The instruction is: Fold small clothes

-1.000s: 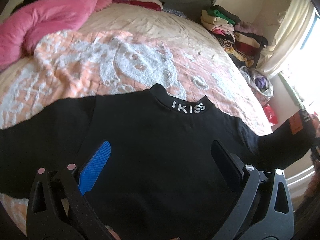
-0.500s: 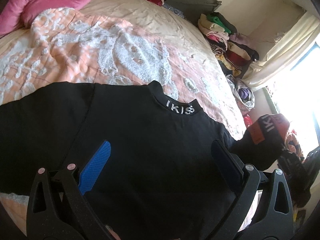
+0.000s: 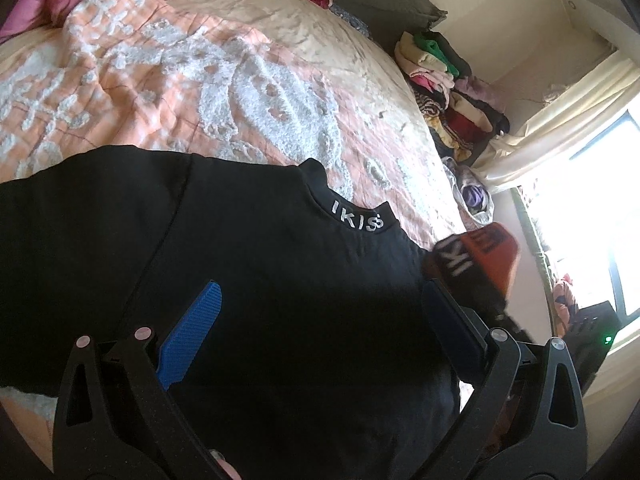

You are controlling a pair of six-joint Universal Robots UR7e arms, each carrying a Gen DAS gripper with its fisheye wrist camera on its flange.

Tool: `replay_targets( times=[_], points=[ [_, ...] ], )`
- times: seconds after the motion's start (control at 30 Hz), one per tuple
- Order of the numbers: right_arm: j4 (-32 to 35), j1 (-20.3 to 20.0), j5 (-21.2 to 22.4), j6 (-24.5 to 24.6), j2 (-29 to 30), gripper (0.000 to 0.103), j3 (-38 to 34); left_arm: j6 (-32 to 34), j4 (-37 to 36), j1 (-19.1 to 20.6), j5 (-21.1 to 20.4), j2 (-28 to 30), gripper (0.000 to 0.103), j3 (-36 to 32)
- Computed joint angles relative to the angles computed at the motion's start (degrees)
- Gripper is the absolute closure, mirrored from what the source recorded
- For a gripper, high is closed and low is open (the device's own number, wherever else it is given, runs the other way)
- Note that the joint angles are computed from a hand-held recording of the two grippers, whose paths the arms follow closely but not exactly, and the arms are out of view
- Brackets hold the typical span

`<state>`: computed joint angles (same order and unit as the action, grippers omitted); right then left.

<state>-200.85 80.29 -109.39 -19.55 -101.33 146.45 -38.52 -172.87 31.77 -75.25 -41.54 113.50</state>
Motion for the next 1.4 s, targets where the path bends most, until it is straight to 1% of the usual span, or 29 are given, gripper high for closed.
replay_targets(
  times=[0.07,0.13,0.2,0.37,0.47,0.5,0.53,0.57,0.67,0.77,0.83,0.93,1.0,1.03,1.07,1.1,1.17,1.23,1.27,1.4],
  points=[
    [0.54,-0.09,0.38,0.03,1.47,0.087,-0.05,-0.01,-0.3,0.24,-0.46,0.06,0.009,0.03],
    [0.78,-0.11,0.29,-0.05,2.94,0.087,0.0,-0.11,-1.05,0.51,-1.06,0.21,0.009,0.15],
    [0.76,-0.14,0.26,-0.12,4.3,0.087,0.16,-0.47,-2.58,0.67,-0.79,0.38,0.009,0.53],
    [0.85,-0.12,0.25,-0.54,6.39,0.078,1.07,-0.88,-4.66,1.49,-1.96,0.75,0.011,0.92],
    [2.26,-0.3,1.9,-1.14,5.54,0.07,2.02,-0.44,-5.44,1.6,-2.9,1.14,0.012,0.86],
    [2.48,-0.07,1.98,-1.46,5.41,0.07,2.27,-0.12,-5.64,1.55,-3.24,1.27,0.012,0.83],
    [2.66,0.13,1.98,-1.92,5.16,0.066,2.57,0.03,-5.61,1.53,-3.38,1.46,0.012,0.66],
    [2.9,0.47,1.93,-2.4,4.82,0.061,2.99,0.16,-5.56,1.55,-3.61,1.58,0.013,0.57],
    [4.12,0.92,2.53,-2.99,2.68,0.054,4.39,0.62,-4.64,1.77,-4.61,2.15,0.015,0.08],
    [5.49,0.36,4.44,-3.4,-1.53,0.048,6.46,0.69,-3.42,2.29,-6.48,3.26,0.023,-0.69],
    [6.31,-0.22,5.15,-3.55,-4.1,0.047,7.44,0.67,-1.33,2.37,-6.93,3.97,0.025,-1.36],
    [8.26,-1.81,6.05,-3.53,-8.75,0.047,8.74,0.37,2.25,2.05,-5.35,4.7,0.028,-2.21],
    [10.49,-3.59,7.25,-3.23,-12.4,0.047,9.34,0.25,0.94,2.36,-6.68,5.58,0.039,-2.42],
    [11.04,-4.23,7.47,-3.22,-13.79,0.047,9.59,0.47,0.27,2.52,-7.45,6.13,0.043,-2.61],
    [11.67,-5.3,8.07,-3.29,-15.61,0.047,9.91,0.78,0.19,2.59,-7.99,6.64,0.05,-2.97],
    [12.38,-6.07,8.53,-3.23,-16.81,0.047,9.94,1.12,0.57,2.55,-8.32,7.4,0.053,-3.56],
    [14.52,-8.01,9.79,-3.17,-19.78,0.047,10.07,1.77,0.81,2.15,-7.74,8.24,0.055,-4.22],
    [16.03,-9.65,10.73,-3.19,-22.1,0.047,10.22,2.63,0.59,1.57,-6.88,8.65,0.077,-4.58],
    [17.09,-10.64,11.3,-3.43,-23.51,0.047,10.28,2.99,0.02,1.44,-6.97,8.75,0.101,-4.59],
    [20.14,-14.2,13.06,-3.86,-27.6,0.047,10.49,4.46,-5.84,0.76,-7.84,7.62,0.1,-2.97]
  ],
)
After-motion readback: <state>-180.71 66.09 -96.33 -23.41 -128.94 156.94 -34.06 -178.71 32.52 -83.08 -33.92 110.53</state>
